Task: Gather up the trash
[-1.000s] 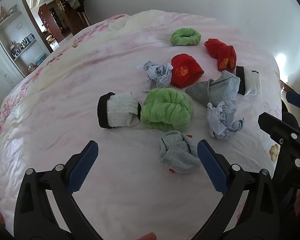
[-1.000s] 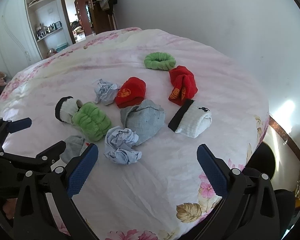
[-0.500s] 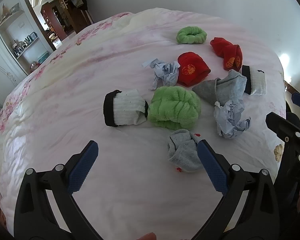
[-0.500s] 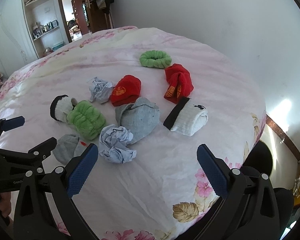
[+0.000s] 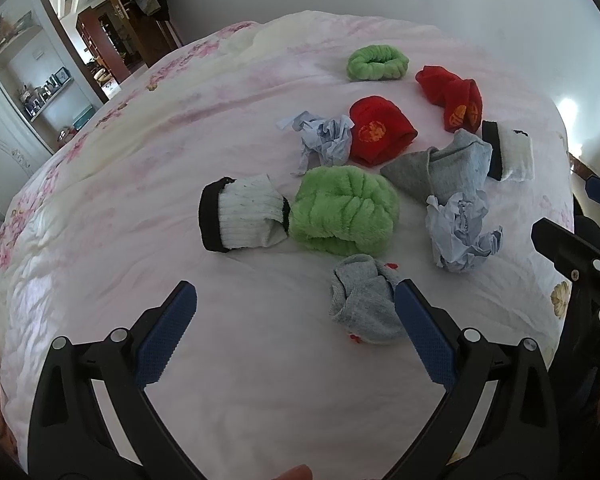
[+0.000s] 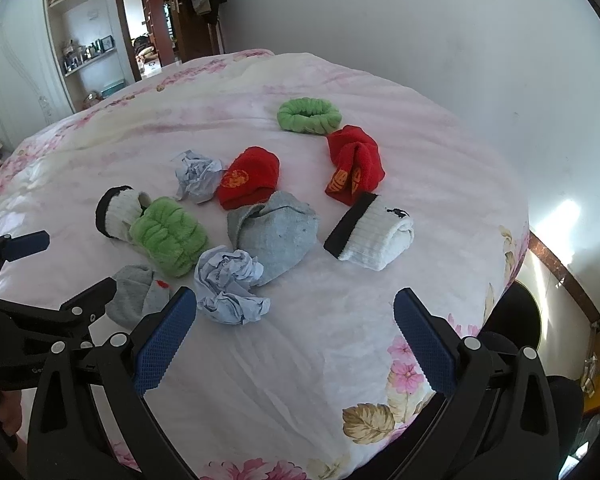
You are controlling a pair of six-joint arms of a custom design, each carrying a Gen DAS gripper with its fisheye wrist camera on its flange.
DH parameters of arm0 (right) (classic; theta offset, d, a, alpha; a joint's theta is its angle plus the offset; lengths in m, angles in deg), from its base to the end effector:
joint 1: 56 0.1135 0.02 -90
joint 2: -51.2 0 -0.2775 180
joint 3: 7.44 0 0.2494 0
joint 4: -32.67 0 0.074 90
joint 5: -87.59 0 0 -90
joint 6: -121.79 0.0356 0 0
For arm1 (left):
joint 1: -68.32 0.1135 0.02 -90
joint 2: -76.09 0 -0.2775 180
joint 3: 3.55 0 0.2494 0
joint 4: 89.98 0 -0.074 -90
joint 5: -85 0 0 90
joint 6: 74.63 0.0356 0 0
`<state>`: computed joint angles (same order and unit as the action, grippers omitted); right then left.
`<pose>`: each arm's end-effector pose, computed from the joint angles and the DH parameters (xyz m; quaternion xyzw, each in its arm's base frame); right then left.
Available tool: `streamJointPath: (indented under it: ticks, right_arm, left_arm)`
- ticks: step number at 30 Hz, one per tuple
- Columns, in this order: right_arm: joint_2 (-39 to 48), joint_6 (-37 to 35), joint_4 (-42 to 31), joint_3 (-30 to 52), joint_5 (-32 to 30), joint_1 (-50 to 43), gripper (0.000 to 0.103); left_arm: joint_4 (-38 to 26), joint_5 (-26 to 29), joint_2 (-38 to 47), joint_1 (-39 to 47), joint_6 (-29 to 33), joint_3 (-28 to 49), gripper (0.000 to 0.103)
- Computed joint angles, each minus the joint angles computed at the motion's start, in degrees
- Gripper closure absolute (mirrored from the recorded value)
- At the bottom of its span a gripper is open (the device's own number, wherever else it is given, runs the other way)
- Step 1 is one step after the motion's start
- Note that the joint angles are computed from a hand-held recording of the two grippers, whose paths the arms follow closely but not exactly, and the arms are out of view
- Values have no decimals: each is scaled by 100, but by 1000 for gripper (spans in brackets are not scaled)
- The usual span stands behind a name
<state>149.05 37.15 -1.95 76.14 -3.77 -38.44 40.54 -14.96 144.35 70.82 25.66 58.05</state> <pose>0.3541 0.1129 0.2444 -0.1036 0.9305 0.0806 0.3419 0.2252 0.0160 0.2518 0.0395 0.9526 0.1148 0.2790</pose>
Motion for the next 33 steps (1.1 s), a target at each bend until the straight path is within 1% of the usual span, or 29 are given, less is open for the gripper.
streamJointPath:
  ticks: [33]
  right_arm:
    - [135,5,-30,42,30,51,8]
  left_arm:
    - [35,32,254,0,-41,36,6]
